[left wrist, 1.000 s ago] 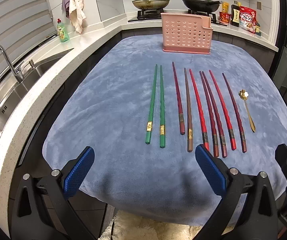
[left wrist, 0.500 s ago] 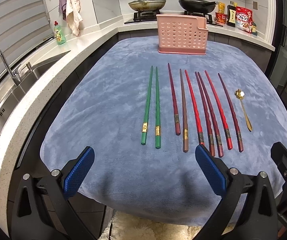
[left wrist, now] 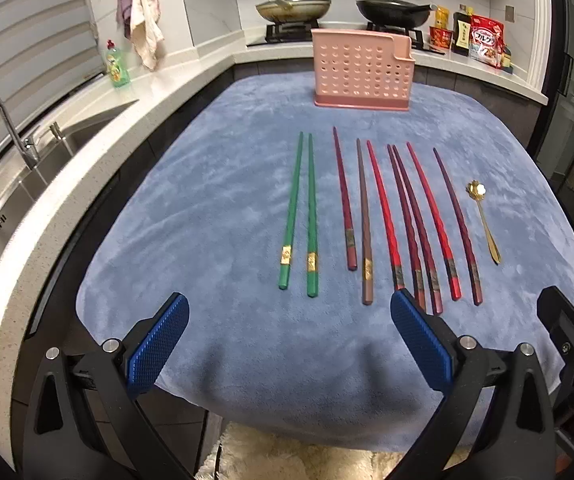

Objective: Organize utensils

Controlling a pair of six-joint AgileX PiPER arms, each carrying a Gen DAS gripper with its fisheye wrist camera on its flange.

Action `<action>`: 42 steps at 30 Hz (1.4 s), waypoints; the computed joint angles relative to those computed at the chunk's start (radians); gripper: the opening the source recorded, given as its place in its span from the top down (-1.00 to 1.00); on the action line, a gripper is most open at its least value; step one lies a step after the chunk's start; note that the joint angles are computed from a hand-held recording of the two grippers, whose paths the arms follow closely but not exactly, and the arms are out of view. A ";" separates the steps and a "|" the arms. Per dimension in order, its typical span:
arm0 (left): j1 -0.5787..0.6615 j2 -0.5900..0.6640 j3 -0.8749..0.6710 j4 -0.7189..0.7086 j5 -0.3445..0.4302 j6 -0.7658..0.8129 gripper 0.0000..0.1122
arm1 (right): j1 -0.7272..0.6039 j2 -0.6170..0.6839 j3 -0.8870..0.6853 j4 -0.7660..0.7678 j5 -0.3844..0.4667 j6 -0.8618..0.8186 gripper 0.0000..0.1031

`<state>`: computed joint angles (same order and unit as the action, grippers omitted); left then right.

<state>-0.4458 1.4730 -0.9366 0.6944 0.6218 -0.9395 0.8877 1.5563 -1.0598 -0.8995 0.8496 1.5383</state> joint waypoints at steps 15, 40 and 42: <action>0.011 0.020 -0.017 -0.049 0.013 0.052 -0.72 | -0.008 -0.001 0.005 0.006 -0.005 -0.008 -0.88; 0.028 0.022 -0.016 -0.063 0.003 0.072 -0.72 | -0.003 0.021 -0.023 0.024 0.005 -0.030 -0.88; 0.031 0.022 -0.016 -0.062 0.002 0.072 -0.72 | -0.002 0.022 -0.025 0.026 0.007 -0.032 -0.88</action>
<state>-0.4151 1.4947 -0.9524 0.6322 0.6237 -0.8671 0.8856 1.5780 -1.0847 -0.8734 0.8566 1.5066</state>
